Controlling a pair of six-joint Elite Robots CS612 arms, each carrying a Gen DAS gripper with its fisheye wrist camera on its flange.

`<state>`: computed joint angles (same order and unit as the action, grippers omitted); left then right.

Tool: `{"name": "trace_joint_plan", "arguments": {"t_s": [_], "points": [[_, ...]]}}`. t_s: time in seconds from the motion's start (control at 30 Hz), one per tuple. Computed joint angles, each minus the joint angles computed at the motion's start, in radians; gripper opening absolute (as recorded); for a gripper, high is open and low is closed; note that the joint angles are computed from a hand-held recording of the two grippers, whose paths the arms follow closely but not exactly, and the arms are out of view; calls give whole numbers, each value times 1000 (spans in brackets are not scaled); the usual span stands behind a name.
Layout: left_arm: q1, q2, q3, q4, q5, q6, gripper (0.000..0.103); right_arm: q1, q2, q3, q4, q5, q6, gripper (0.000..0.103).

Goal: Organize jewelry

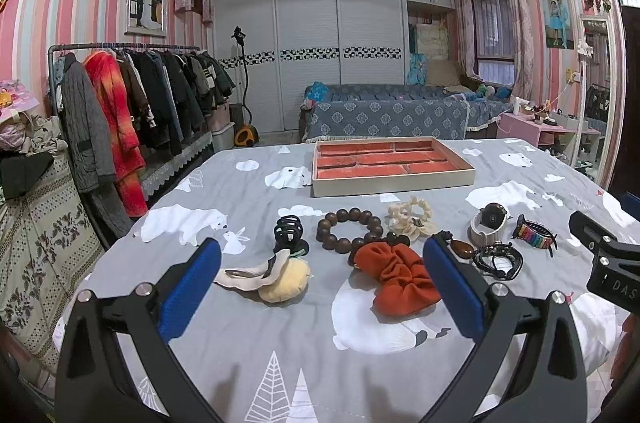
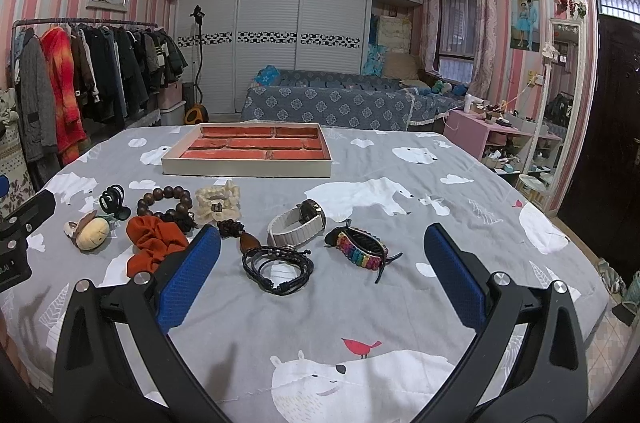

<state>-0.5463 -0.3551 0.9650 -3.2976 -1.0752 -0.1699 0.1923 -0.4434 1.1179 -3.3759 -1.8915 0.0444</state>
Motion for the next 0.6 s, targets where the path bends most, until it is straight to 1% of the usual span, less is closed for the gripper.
{"name": "trace_joint_plan", "arguments": {"t_s": [0.6], "points": [[-1, -3, 4, 4, -1, 0, 99, -2, -1, 7, -9, -5, 1, 99]]}}
